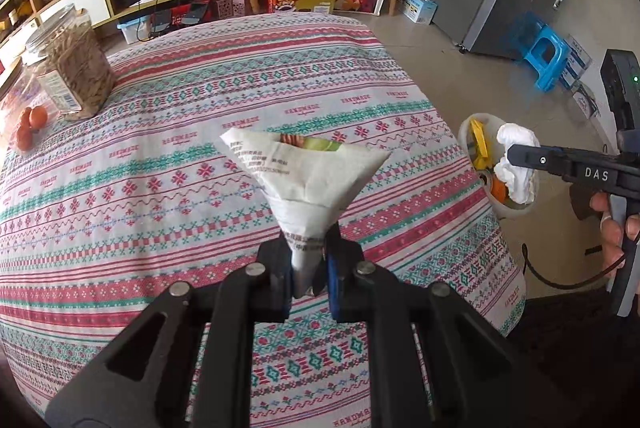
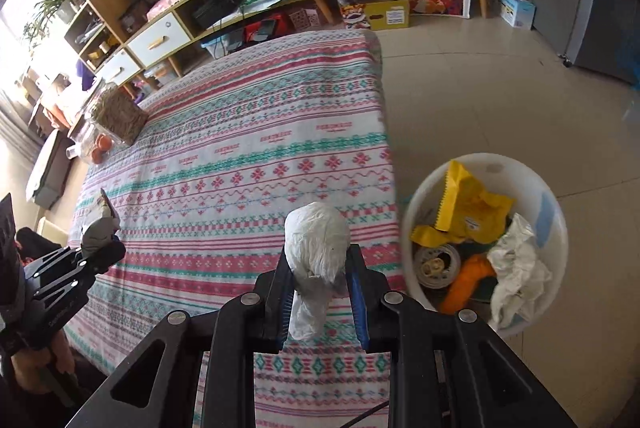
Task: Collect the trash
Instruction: 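Carry the packet and tissue over the bin and open both tools to drop them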
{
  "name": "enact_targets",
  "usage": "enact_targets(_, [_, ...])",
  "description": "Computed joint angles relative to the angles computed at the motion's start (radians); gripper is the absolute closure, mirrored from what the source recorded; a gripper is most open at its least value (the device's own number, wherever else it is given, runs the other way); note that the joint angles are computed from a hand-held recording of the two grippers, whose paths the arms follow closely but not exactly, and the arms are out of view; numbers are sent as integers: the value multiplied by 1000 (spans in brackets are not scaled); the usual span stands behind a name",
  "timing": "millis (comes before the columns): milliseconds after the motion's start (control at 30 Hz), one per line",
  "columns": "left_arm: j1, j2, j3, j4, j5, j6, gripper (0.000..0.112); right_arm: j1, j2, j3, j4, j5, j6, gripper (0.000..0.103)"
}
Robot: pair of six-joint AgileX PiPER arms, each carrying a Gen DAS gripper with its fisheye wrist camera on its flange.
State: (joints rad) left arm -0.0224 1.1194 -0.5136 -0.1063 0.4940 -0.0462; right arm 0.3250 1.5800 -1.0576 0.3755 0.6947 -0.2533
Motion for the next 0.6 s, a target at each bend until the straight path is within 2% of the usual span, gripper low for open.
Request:
enact_targets(267, [-262, 119, -64, 218, -41, -341, 98, -282, -29, 64, 70, 44, -186, 77])
enact_targets(467, [-415, 290, -188, 257, -80, -454, 97, -451, -21, 72, 119, 86, -298, 77])
enact_targets(600, [-498, 427, -304, 238, -93, -465, 97, -518, -24, 72, 145, 108, -349, 77])
